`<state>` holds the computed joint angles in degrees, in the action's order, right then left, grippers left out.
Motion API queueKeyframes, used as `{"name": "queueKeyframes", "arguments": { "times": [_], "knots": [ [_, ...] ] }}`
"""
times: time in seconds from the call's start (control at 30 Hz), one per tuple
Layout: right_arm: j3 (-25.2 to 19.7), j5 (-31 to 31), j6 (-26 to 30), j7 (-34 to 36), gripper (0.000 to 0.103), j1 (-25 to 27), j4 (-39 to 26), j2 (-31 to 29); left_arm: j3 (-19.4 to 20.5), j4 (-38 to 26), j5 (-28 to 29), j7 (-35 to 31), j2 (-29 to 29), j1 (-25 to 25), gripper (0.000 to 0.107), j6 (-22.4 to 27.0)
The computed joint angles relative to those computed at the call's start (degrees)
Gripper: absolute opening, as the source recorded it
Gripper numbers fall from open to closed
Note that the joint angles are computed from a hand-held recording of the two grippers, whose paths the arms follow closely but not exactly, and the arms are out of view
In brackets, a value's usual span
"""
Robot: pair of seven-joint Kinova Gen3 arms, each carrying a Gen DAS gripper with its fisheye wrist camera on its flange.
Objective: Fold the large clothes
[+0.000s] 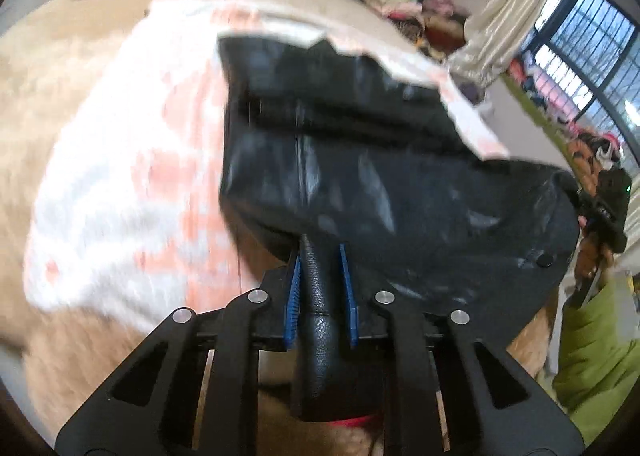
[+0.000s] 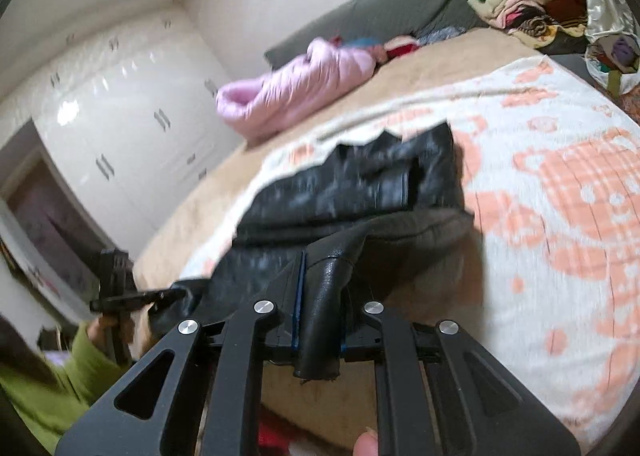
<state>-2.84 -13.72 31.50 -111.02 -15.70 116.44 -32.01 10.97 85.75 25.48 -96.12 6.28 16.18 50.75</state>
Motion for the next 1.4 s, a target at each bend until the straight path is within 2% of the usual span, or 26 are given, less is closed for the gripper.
{"name": "queueKeyframes", "arguments": {
  "times": [0.17,0.3,0.53,0.77,0.83,1.03,1.2,1.4],
  "knots": [
    [2.4,0.3,-3.9,0.2,0.011,0.5,-3.0,3.7,-0.1,-7.5,-0.3,1.6,3.1,0.2,0.011,-1.4],
    [5.5,-0.8,-5.4,1.6,0.011,-0.1,-6.6,8.3,0.3,-14.6,-1.3,4.0,7.2,0.0,0.011,-0.4],
    [12.0,-6.7,-3.2,6.5,0.012,-0.5,-14.8,17.9,0.4,-27.2,-3.4,10.4,16.2,1.0,0.013,1.6],
    [10.4,-10.7,-0.7,7.6,0.013,5.3,-19.7,25.3,-0.6,-39.0,-6.6,17.0,24.4,2.1,0.014,6.0],
    [8.9,-10.3,-0.6,6.6,0.013,7.1,-20.4,26.5,-0.8,-40.7,-7.4,18.2,25.8,2.2,0.014,6.5],
    [4.4,-3.7,1.7,-0.1,0.016,11.2,-23.7,30.8,-0.5,-43.5,-7.9,19.6,29.4,1.6,0.014,7.1],
    [2.9,1.5,2.0,-5.0,0.017,11.8,-24.9,34.0,0.5,-39.9,-6.4,18.1,29.4,0.2,0.016,3.6],
    [2.5,3.5,1.3,-7.1,0.022,12.0,-25.0,36.6,0.8,-41.4,-6.4,16.5,30.4,0.1,0.021,4.5]
  ]
}}
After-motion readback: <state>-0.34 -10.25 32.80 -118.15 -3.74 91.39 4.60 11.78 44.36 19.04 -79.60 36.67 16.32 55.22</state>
